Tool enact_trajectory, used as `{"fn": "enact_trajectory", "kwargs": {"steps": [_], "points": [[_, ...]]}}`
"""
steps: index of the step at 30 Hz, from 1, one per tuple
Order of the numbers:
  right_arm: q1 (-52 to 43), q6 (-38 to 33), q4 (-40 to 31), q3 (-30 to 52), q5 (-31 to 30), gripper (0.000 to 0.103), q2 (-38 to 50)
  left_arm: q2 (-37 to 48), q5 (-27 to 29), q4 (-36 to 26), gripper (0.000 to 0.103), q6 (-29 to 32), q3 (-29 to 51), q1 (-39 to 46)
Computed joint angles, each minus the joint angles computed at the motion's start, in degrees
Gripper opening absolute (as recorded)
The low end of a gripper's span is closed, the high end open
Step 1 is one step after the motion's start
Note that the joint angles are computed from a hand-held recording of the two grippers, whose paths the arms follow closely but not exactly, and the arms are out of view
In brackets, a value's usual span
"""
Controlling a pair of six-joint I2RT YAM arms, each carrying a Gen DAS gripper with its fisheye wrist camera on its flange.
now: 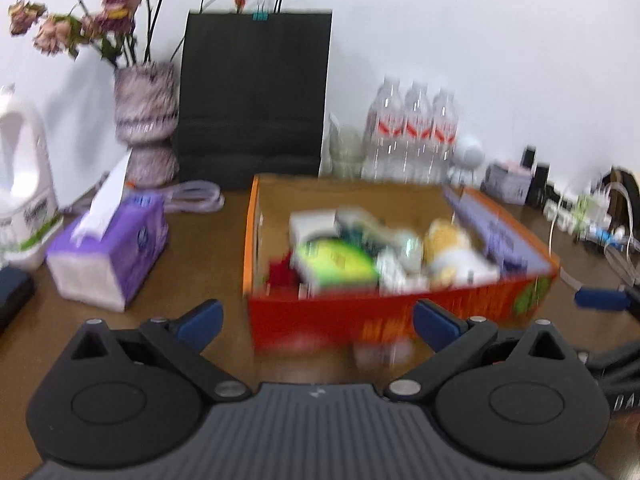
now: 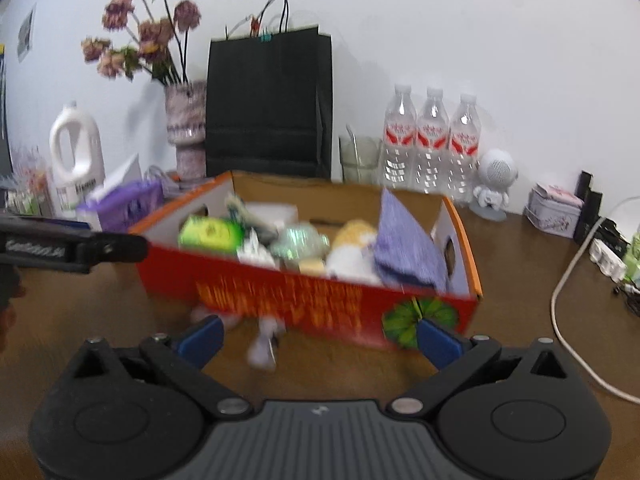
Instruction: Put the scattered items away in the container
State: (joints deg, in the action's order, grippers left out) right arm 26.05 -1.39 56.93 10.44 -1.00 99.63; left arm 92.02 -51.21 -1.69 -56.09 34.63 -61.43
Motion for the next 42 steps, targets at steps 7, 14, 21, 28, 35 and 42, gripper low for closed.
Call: {"fn": "enact_trajectory", "kwargs": {"steps": [7, 14, 21, 28, 35, 42], "points": [[-2.3, -1.9, 6.6, 0.4, -1.7, 0.103, 12.0, 9.4, 1.3, -4.0, 0.103, -15.6, 0.6, -5.1], [-2.1, -2.0, 10.3, 1.6, -1.3, 0.103, 18.7, 15.3, 1.2, -9.9, 0.103, -22.0, 5.2, -6.6], [-3.9, -0.3, 8.0, 2.7, -3.6, 0.103, 18.8, 17.2, 1.8, -13.7, 0.103, -22.6, 8.3, -6.4], [-3.7, -0.2, 7.4, 2.9, -2.7, 0.103, 18.6, 17.1, 1.8, -13.7, 0.103, -22.6, 8.2, -6.4], [-3.7, -0.1, 7.3, 3.0, -2.7, 0.103, 18.6, 17.1, 1.8, -13.7, 0.103, -22.7, 8.1, -6.4], [-3.7, 0.0, 7.2, 3.1, -2.6, 0.103, 18.6, 17.2, 1.8, -13.8, 0.103, -22.7, 8.3, -6.4]]}}
